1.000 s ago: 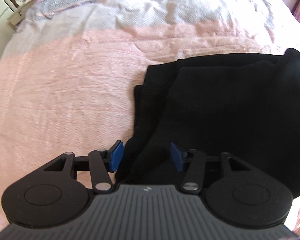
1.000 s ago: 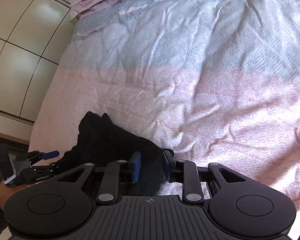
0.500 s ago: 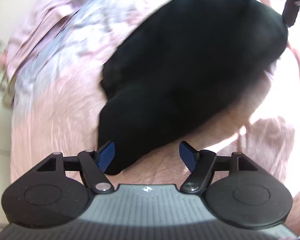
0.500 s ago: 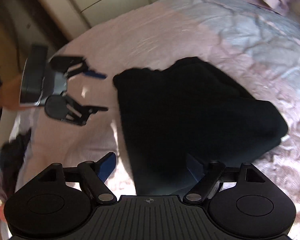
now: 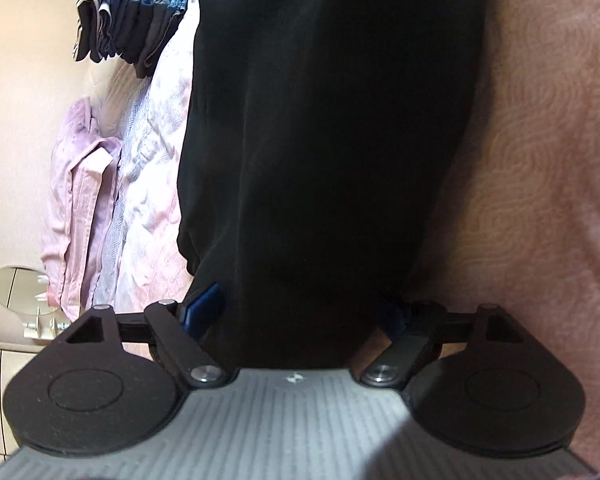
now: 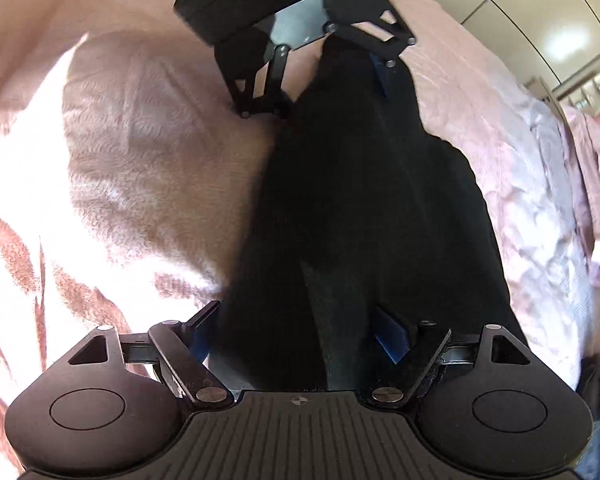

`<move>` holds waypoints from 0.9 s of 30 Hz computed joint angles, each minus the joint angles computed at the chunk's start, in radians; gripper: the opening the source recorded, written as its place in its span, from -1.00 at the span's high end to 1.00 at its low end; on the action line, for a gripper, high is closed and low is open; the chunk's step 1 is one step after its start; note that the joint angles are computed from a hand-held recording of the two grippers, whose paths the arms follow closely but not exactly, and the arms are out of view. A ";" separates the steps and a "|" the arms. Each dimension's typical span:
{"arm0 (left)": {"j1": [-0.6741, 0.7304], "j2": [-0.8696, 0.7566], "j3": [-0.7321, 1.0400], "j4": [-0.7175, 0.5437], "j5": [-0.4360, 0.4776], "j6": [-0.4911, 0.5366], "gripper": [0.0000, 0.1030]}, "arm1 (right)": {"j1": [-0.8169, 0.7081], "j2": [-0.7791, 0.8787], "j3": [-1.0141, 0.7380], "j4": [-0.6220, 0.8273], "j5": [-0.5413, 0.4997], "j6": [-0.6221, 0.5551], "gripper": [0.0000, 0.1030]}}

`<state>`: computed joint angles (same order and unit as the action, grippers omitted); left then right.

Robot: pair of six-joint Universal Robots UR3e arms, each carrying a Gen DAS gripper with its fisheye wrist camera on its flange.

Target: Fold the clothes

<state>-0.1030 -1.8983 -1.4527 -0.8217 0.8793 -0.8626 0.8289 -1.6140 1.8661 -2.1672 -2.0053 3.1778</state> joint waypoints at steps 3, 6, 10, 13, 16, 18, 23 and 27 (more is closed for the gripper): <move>-0.043 -0.048 0.146 -0.124 0.091 -0.054 -0.19 | -0.038 -0.037 0.064 -0.069 0.071 -0.048 -0.31; -0.063 -0.049 0.279 -0.282 0.152 -0.076 0.33 | -0.119 -0.123 0.103 -0.068 0.167 -0.079 0.19; -0.065 0.002 0.441 -0.525 0.177 -0.106 0.47 | -0.171 -0.274 0.041 0.105 0.199 -0.168 0.32; -0.067 0.096 0.522 -0.751 0.207 -0.166 0.50 | -0.185 -0.379 -0.034 0.291 0.185 -0.204 0.33; -0.063 0.252 0.498 -0.959 0.224 -0.205 0.51 | -0.140 -0.413 -0.152 0.507 0.141 -0.152 0.33; -0.051 0.383 0.412 -1.050 0.235 -0.222 0.51 | -0.074 -0.426 -0.205 0.637 0.113 -0.066 0.33; 0.020 0.710 0.146 -1.169 0.249 -0.280 0.52 | 0.103 -0.462 -0.208 0.820 0.104 0.164 0.34; 0.052 0.852 0.061 -1.189 0.254 -0.370 0.53 | 0.154 -0.519 -0.166 0.859 0.122 0.195 0.34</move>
